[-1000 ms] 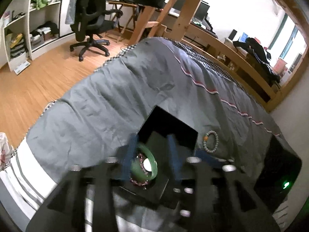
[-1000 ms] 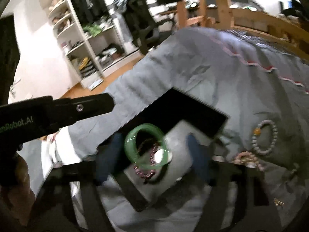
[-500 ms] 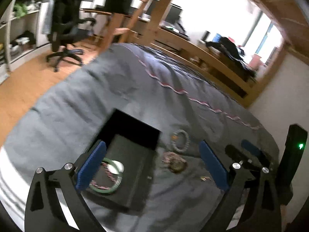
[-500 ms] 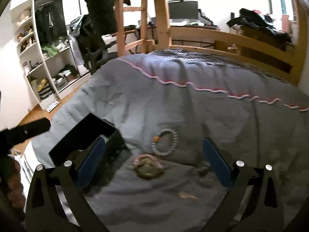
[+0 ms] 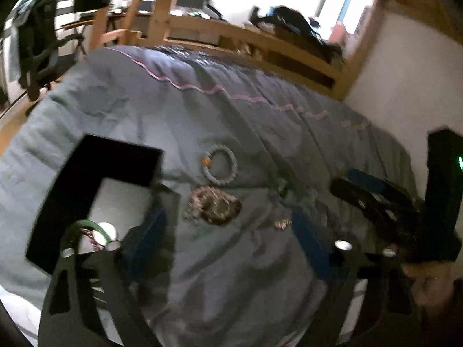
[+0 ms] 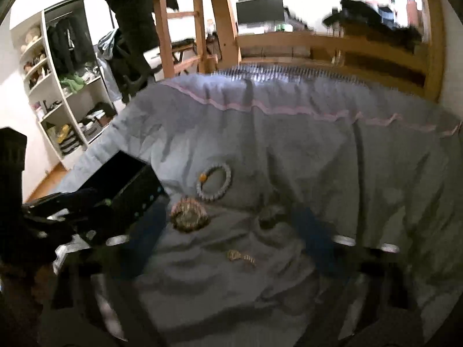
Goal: Organize jewelry
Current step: 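Grasp the gold chain with the right tool while the left tool grasps the pink-gold bracelet cluster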
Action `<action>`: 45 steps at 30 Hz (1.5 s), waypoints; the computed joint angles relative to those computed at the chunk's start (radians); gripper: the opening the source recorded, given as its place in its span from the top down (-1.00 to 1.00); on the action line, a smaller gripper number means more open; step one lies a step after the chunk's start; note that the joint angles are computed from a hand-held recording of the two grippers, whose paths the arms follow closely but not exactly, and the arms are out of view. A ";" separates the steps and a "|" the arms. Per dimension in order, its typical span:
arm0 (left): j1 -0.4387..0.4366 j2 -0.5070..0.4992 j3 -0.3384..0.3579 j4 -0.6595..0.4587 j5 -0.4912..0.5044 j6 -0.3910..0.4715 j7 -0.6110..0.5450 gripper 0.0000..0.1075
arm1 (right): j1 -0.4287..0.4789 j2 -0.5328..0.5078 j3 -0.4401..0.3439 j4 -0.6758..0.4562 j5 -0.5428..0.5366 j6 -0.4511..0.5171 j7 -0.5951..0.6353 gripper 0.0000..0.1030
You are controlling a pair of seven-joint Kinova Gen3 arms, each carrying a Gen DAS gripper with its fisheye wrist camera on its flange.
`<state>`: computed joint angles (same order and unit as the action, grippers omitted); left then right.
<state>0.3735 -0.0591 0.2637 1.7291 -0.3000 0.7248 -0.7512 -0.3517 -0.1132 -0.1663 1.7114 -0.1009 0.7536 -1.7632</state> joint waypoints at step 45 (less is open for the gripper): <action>0.062 0.206 -0.120 -0.011 0.060 -0.076 -0.072 0.84 | -0.041 0.183 0.006 -0.084 0.043 0.138 -0.081 0.92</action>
<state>0.4355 0.1469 0.1440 1.7183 -0.2399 0.6484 -0.8237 -0.3924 0.0702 -0.1605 1.6279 -0.0584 0.8917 -1.8446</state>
